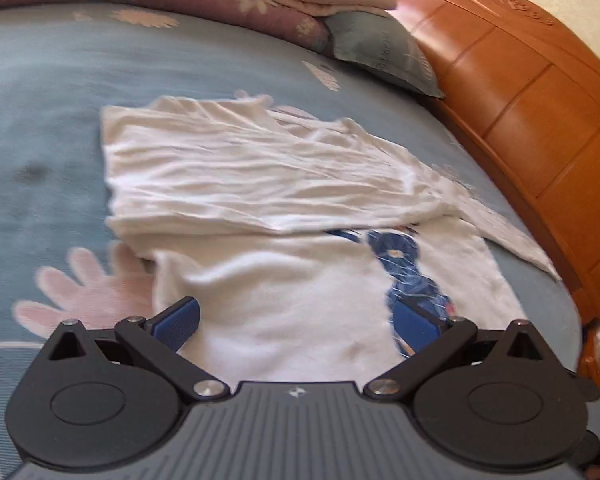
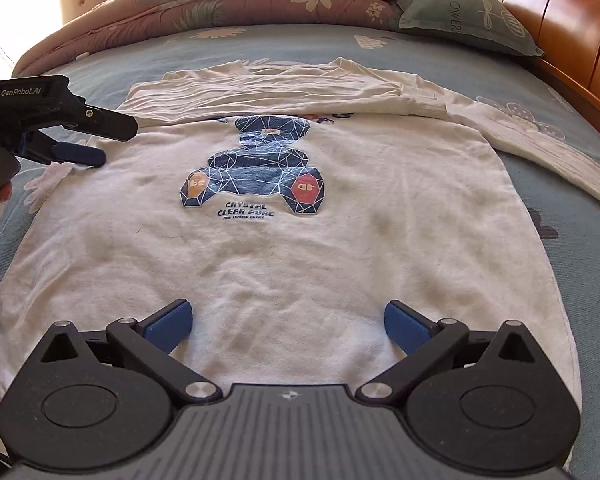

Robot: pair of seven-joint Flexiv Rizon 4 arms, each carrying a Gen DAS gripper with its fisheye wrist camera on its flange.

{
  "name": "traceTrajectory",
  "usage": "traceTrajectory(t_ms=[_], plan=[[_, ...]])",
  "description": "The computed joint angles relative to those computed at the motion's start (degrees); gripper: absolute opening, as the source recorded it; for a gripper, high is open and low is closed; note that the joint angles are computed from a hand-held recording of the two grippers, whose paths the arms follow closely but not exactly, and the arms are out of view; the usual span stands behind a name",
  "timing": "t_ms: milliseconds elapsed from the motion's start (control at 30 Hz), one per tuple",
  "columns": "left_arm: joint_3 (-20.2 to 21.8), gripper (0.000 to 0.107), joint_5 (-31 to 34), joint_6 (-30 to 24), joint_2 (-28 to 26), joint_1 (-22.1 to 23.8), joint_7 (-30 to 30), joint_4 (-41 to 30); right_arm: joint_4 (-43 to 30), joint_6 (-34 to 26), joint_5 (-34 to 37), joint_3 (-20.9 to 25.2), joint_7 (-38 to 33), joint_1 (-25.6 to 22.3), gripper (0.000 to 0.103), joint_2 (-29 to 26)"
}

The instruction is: Fold clothes

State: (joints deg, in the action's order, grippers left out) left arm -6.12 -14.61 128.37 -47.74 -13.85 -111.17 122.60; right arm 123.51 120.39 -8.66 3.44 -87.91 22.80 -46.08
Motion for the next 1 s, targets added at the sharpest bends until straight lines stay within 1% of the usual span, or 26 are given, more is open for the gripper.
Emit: traceTrajectory(t_ms=[33,67,100,167,200,233,333,367,433,533,600,700,767,867,900,967,1000], plan=[[2.3,0.102,-3.1,-0.7,1.0,-2.4,0.4,0.8,0.0,0.6,0.5,-0.2,-0.1,0.4,0.103,-0.3],[3.7,0.102,-2.5,-1.4,2.0,-3.2,-1.6,1.5,-0.1,1.0,1.1,-0.5,-0.1,0.9,0.103,-0.5],[3.8,0.102,-0.8,-1.7,3.0,-2.4,-3.3,2.4,-0.2,1.5,1.9,-0.9,-0.2,1.5,0.103,-0.7],[0.3,0.102,0.0,0.7,4.1,0.5,-1.1,4.2,-0.3,2.4,3.3,-1.4,-0.2,2.5,0.103,-1.1],[0.2,0.102,1.3,1.6,4.6,0.5,-0.7,4.5,-0.4,2.8,4.0,-1.6,-0.2,3.0,0.103,-1.3],[0.5,0.102,1.6,2.2,5.0,-0.5,0.2,4.4,-0.5,3.2,4.7,-1.9,-0.2,3.5,0.103,-1.5],[0.0,0.102,4.3,2.5,4.7,-1.4,3.3,2.4,-0.7,3.6,6.2,-2.4,-0.2,4.6,0.103,-1.7],[-0.5,0.102,4.5,1.3,4.2,-1.2,3.9,1.6,-0.7,3.5,6.4,-2.5,-0.2,4.7,0.103,-1.7],[-0.5,0.102,2.2,-3.4,3.3,-2.1,5.1,-0.3,-0.7,3.3,6.6,-2.6,-0.3,4.9,0.103,-1.6],[1.6,0.102,-3.3,-10.1,2.6,-5.2,6.8,-2.2,-0.6,4.3,6.9,-2.7,-0.8,5.1,0.103,-1.9],[0.0,0.102,-1.1,-9.9,1.8,-3.0,5.9,-2.2,-0.3,5.9,7.9,-2.9,-1.3,5.7,0.103,-2.4],[-3.4,0.102,3.4,-6.3,0.5,1.8,3.1,-1.6,0.1,7.9,10.8,-3.8,-2.1,7.7,0.103,-3.0],[-3.1,0.102,3.4,-5.8,1.1,1.8,1.9,-0.9,0.8,8.7,12.5,-4.2,-2.7,8.9,0.103,-2.8],[-2.1,0.102,3.0,-5.4,2.0,0.9,0.9,-0.1,2.7,7.8,11.7,-3.2,-2.8,7.8,0.103,-0.8],[-1.7,0.102,2.9,-5.4,2.2,0.5,1.0,-0.1,3.5,8.0,10.7,-2.6,-3.1,6.9,0.103,-0.3],[-2.4,0.102,4.0,-5.4,2.0,1.4,0.7,-0.3,5.5,9.6,7.1,-0.6,-4.2,4.0,0.103,0.2],[-2.5,0.102,4.2,-5.6,2.0,1.4,0.6,-0.5,6.4,9.8,6.0,-0.3,-4.8,3.4,0.103,0.4]])
